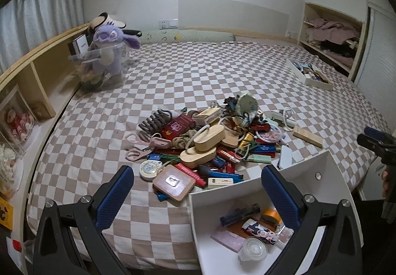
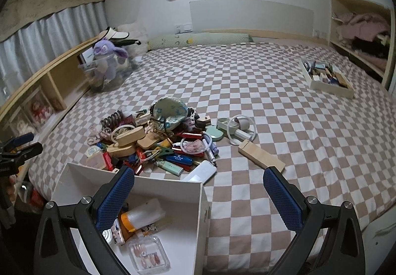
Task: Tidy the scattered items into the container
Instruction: 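Move the left tool toward the pile of items beside the white box, then close the left gripper on the tan square hook pad while the right tool approaches the wooden strip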
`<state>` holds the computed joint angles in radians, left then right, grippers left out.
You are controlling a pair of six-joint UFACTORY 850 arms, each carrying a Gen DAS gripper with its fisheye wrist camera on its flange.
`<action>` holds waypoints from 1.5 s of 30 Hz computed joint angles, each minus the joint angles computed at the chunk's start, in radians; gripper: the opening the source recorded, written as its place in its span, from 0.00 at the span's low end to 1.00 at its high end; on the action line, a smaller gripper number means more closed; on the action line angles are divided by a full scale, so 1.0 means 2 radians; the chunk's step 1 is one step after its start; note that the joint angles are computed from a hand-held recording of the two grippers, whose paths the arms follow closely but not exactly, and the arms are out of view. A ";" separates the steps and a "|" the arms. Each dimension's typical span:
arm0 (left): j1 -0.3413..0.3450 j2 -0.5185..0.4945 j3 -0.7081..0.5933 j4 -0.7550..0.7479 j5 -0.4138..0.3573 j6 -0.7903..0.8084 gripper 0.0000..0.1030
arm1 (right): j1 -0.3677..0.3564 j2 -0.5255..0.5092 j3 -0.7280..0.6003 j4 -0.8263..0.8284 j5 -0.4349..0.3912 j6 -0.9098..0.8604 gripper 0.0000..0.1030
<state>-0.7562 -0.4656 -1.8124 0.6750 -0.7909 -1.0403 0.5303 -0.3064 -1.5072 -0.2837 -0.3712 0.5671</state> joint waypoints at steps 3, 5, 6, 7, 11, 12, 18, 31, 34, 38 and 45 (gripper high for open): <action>0.012 -0.008 -0.016 -0.024 -0.009 0.027 1.00 | -0.007 0.001 0.001 0.046 0.010 -0.032 1.00; 0.022 -0.021 -0.037 -0.044 -0.021 0.055 1.00 | -0.010 0.002 0.003 0.071 0.014 -0.051 1.00; 0.026 -0.029 -0.049 -0.052 -0.028 0.068 1.00 | -0.011 0.002 0.004 0.085 0.017 -0.063 1.00; 0.030 -0.035 -0.058 -0.058 -0.033 0.076 1.00 | -0.012 0.003 0.005 0.096 0.018 -0.073 1.00; 0.055 -0.067 -0.101 -0.122 -0.051 0.120 1.00 | -0.014 0.002 0.005 0.114 0.021 -0.090 1.00; 0.062 -0.076 -0.112 -0.144 -0.057 0.129 1.00 | -0.014 0.002 0.005 0.121 0.021 -0.095 1.00; 0.098 -0.130 -0.170 -0.253 -0.097 0.166 1.00 | -0.024 -0.006 -0.003 0.221 0.006 -0.169 1.00; 0.136 -0.195 -0.216 -0.378 -0.153 0.201 1.00 | -0.039 -0.027 -0.023 0.332 -0.047 -0.232 1.00; 0.134 -0.223 -0.253 -0.371 -0.180 0.202 1.00 | -0.039 -0.032 -0.029 0.330 -0.056 -0.230 1.00; 0.130 -0.274 -0.329 -0.349 -0.231 0.215 1.00 | -0.039 -0.036 -0.033 0.330 -0.064 -0.231 1.00; 0.131 -0.313 -0.377 -0.386 -0.276 0.251 1.00 | -0.040 -0.041 -0.038 0.338 -0.077 -0.241 1.00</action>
<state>-0.4945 -1.0915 -2.5654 -0.0975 -1.3437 -0.5387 0.4501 -0.3877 -1.5825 0.3923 -0.5247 0.0857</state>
